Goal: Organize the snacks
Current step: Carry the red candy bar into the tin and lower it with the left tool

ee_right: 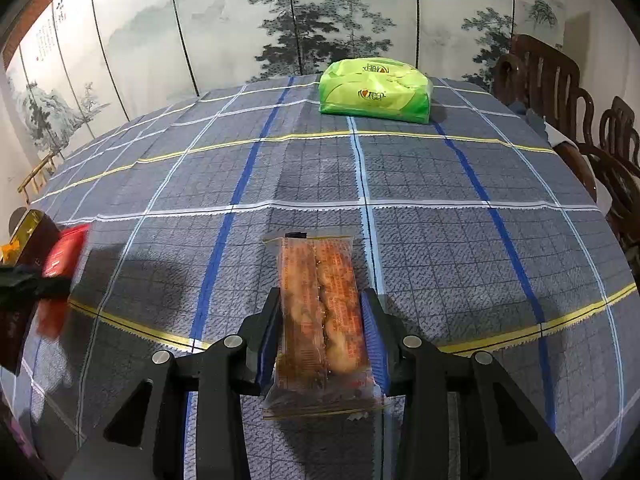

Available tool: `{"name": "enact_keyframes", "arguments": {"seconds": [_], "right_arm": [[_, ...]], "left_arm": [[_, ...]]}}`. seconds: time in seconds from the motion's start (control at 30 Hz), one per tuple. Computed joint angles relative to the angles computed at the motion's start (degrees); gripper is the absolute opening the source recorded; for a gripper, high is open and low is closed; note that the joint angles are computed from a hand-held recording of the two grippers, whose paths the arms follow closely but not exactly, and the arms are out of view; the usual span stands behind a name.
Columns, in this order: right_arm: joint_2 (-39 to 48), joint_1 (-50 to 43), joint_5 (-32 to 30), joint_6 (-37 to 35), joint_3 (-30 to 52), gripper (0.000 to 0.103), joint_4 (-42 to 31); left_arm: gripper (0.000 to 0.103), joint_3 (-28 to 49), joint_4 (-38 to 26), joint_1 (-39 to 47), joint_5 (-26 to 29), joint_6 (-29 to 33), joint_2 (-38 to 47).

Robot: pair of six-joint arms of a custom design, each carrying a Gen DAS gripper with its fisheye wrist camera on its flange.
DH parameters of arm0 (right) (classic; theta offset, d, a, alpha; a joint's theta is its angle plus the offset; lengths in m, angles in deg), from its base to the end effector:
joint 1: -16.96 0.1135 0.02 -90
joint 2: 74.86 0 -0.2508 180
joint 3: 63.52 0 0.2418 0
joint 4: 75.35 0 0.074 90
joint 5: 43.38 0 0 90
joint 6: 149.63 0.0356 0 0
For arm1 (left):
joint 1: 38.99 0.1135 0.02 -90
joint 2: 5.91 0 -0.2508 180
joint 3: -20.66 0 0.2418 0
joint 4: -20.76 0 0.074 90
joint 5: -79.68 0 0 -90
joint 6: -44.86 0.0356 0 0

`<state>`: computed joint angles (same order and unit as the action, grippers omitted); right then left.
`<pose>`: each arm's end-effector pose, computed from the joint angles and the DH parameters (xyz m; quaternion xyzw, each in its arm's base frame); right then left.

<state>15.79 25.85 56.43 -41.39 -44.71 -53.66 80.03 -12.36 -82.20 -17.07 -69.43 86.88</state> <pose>0.1670 0.0200 0.0508 0.1054 0.9312 0.0015 0.3489 0.2052 -0.1870 0.1305 0.1488 0.9661 -0.0648 0.2008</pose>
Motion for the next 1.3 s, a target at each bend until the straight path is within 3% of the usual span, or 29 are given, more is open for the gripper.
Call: {"name": "enact_keyframes", "arguments": {"seconds": [0.3, 0.5, 0.67, 0.8, 0.93, 1.1, 1.3], "right_arm": [[0.86, 3.00, 4.11, 0.91, 1.27, 0.039, -2.03], [0.84, 4.10, 6.15, 1.95, 1.48, 0.039, -3.12], [0.73, 4.83, 7.47, 2.49, 1.81, 0.039, -4.14], [0.58, 4.73, 7.76, 2.59, 1.74, 0.039, -4.36], [0.50, 4.90, 8.28, 2.89, 1.83, 0.039, -4.75], [0.57, 4.93, 8.73, 3.30, 2.11, 0.039, -5.17], [0.50, 4.95, 8.83, 3.27, 2.08, 0.039, -5.24]], "left_arm": [[0.039, -13.88, -7.47, 0.05, -4.02, 2.35, -28.71], [0.039, -17.07, -14.97, 10.55, -1.04, 9.22, -42.62], [0.039, -19.13, -19.10, 26.72, 4.47, 21.50, -50.86], [0.039, -20.22, -17.87, 41.16, 9.67, 33.07, -51.70], [0.039, -20.71, -14.51, 48.65, 13.10, 38.12, -47.64], [0.039, -22.01, -9.65, 50.28, 14.58, 40.11, -42.55], [0.039, -23.11, -4.45, 47.23, 13.12, 38.22, -37.69]]}}
